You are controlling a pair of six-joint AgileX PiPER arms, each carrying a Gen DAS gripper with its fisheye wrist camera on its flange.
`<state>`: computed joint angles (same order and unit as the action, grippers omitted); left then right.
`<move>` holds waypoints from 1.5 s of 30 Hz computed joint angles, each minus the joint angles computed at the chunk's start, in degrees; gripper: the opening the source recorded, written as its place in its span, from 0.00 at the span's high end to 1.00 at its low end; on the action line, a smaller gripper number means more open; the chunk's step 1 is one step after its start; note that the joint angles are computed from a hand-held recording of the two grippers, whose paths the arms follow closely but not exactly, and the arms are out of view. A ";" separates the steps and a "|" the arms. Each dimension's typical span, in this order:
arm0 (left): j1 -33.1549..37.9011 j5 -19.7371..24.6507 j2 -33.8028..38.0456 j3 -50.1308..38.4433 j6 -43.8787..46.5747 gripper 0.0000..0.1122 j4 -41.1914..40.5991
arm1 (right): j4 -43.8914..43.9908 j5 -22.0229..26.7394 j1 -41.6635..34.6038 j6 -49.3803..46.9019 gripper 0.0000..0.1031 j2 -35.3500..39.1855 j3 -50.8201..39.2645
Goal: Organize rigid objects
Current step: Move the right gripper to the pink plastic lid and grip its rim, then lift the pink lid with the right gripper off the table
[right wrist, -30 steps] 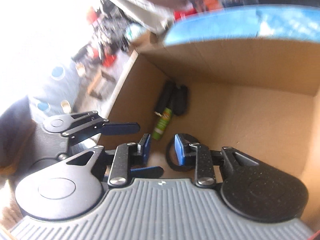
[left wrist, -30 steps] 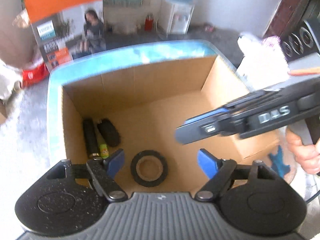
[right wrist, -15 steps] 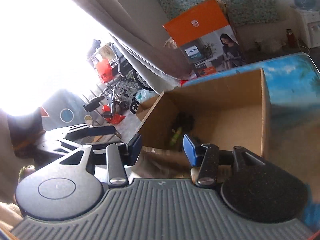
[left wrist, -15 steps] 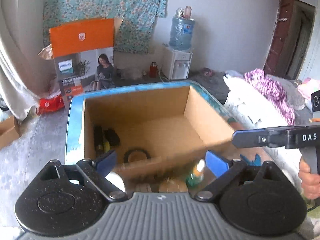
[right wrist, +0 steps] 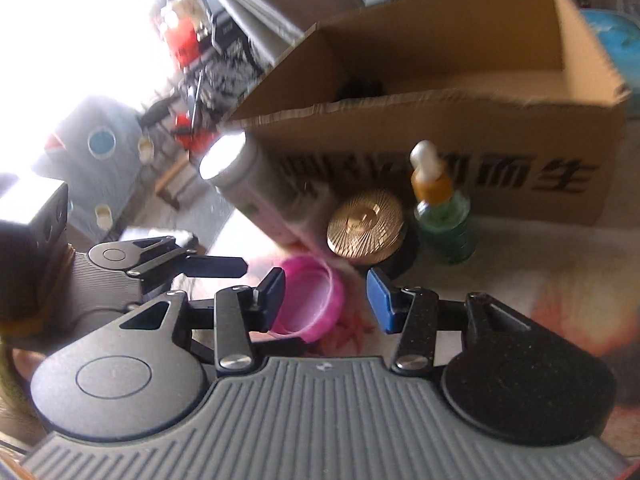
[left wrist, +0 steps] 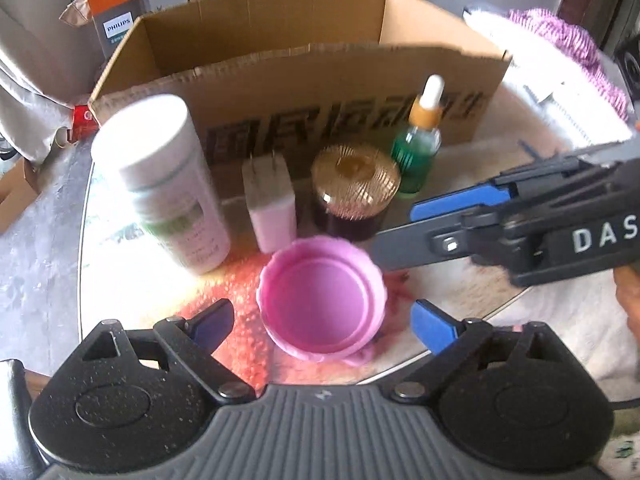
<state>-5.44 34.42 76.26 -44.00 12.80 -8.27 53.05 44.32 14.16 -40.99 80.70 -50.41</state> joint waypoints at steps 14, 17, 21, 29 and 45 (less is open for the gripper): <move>-0.24 -4.90 2.21 2.45 3.39 0.34 -0.75 | -3.77 -3.92 7.58 5.04 0.77 12.25 -6.84; -2.48 -4.69 1.84 2.48 1.08 0.34 -0.04 | -3.43 -4.18 7.90 5.24 0.80 11.89 -6.23; -5.37 -5.15 1.53 2.53 0.27 0.34 -0.19 | -3.84 -5.10 7.87 6.16 0.80 9.99 -4.03; -11.71 -5.86 4.74 -0.20 1.98 0.34 -3.18 | -3.70 -6.29 3.41 6.64 0.80 3.63 2.90; -18.41 -7.18 10.51 -4.76 -3.78 0.34 2.89 | -6.05 -13.08 2.62 9.58 0.80 -0.32 8.12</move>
<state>-23.85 27.23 86.77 -48.76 9.03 -5.38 47.01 31.25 16.78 -31.41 80.38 -42.29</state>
